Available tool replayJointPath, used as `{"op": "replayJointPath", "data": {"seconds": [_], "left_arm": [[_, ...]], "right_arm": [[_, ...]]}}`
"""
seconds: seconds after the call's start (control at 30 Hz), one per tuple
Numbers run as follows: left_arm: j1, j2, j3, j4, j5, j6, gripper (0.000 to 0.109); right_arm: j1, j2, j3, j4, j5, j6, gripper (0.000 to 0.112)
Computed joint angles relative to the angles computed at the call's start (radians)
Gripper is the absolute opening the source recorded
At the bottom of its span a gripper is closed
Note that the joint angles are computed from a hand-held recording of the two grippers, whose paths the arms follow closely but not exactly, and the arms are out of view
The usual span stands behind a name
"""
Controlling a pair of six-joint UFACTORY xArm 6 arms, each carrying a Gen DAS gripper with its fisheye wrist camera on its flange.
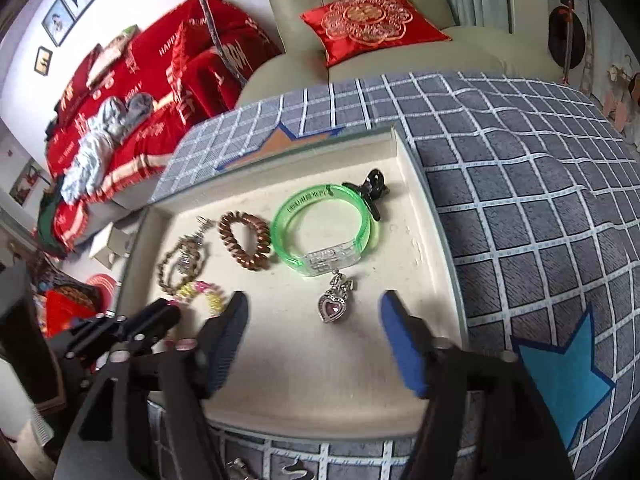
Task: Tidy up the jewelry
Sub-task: 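Carry the heart locket and beaded bracelet into the tray while opening both grippers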
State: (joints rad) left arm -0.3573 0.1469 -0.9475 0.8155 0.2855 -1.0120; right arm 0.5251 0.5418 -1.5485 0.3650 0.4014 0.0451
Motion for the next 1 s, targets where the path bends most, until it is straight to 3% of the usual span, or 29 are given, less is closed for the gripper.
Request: {"op": "replayJointPath", "data": {"seconds": [0.47,0.9,0.93,0.97,1.0], "left_arm": [[-0.001,0.002,-0.005,0.013,-0.01,-0.025,0.026],[0.008,-0.041,0.006,0.129,-0.018,-0.182,0.026],[0.009,-0.047,0.008,0.139,-0.016,-0.197,0.031],[0.01,-0.054,0.011,0.152,-0.01,-0.215,0.05],[0.01,-0.061,0.013,0.163,-0.002,-0.233,0.103]], "right_arm": [[0.016,-0.147,0.178,0.105,-0.067,-0.082,0.079],[0.015,-0.183,0.23,0.066,-0.094,-0.048,0.079],[0.015,-0.186,0.234,0.06,-0.097,-0.045,0.079],[0.015,-0.191,0.24,0.052,-0.1,-0.037,0.079],[0.014,-0.195,0.244,0.046,-0.103,-0.033,0.079]]}}
